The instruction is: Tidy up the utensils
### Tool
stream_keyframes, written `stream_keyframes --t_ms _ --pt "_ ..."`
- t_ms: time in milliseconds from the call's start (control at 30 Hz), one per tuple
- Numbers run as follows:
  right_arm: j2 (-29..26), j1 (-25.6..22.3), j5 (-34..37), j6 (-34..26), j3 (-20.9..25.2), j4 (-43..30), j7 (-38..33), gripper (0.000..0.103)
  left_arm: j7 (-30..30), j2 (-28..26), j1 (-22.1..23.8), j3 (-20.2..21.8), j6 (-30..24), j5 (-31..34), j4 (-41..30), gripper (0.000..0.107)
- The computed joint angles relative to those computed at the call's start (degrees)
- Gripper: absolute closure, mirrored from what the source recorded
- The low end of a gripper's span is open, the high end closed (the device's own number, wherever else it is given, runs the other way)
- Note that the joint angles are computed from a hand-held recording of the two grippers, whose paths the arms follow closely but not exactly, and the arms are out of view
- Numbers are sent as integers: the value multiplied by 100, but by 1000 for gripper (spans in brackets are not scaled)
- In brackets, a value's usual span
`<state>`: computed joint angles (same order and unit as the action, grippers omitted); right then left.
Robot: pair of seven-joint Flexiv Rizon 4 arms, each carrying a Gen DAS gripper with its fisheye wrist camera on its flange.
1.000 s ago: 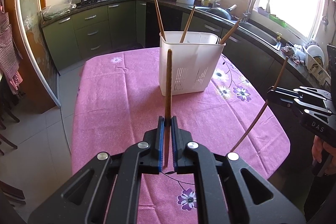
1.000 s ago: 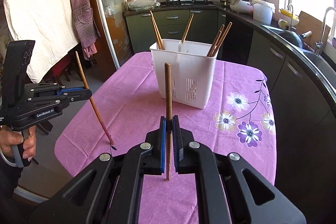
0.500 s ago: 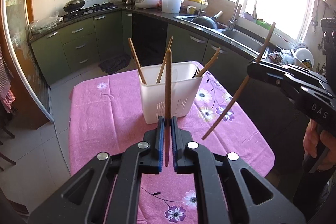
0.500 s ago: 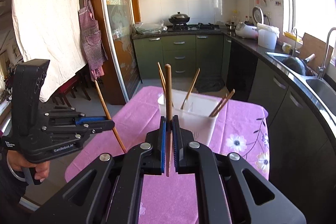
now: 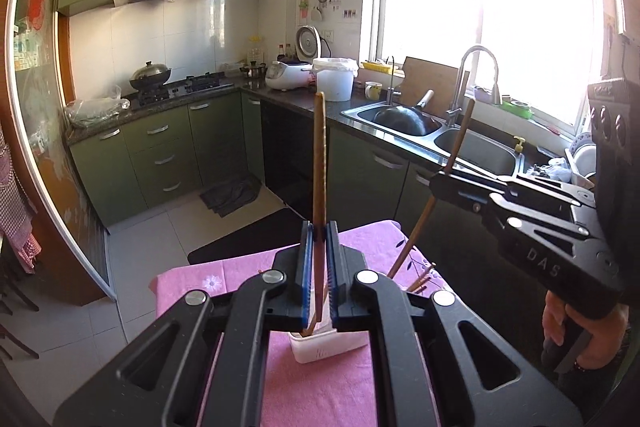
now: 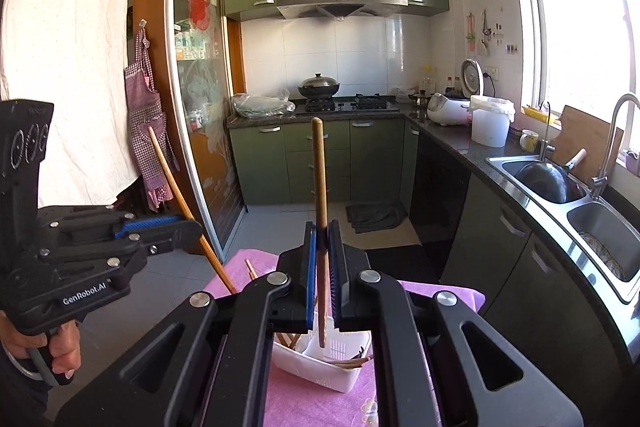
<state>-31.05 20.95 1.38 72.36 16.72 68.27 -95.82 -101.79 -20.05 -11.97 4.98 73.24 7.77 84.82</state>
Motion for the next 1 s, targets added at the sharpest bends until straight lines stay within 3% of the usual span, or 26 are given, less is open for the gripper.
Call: stream_keyframes --t_ms 333,500,633,700,767,833,967,1000 --pt "-780 92 -4 -473 -44 -498 -64 96 142 -731 122 -77 -413 -336 -249 99" --pt "-833 107 24 -474 -52 -412 -118 95 126 -812 85 -34 -299 -365 -103 61" --pt "-542 47 106 -75 21 108 -187 93 -74 -682 -67 140 -72 -183 146 51" --pt "-262 8 132 328 40 577 -209 91 -221 -508 -150 216 176 -79 429 34" --pt "50 -45 140 825 61 1142 -198 75 -555 -307 -370 471 491 217 732 23" --pt "381 -22 49 1347 -31 1788 -63 64 -1047 -116 -728 868 682 704 969 18" --pt "949 152 -88 2454 -336 3123 236 19 -2353 255 -1444 1594 781 1944 1374 11" --pt "1079 274 -111 2711 -488 3458 307 14 -2734 338 -1645 1769 735 2306 1439 11"
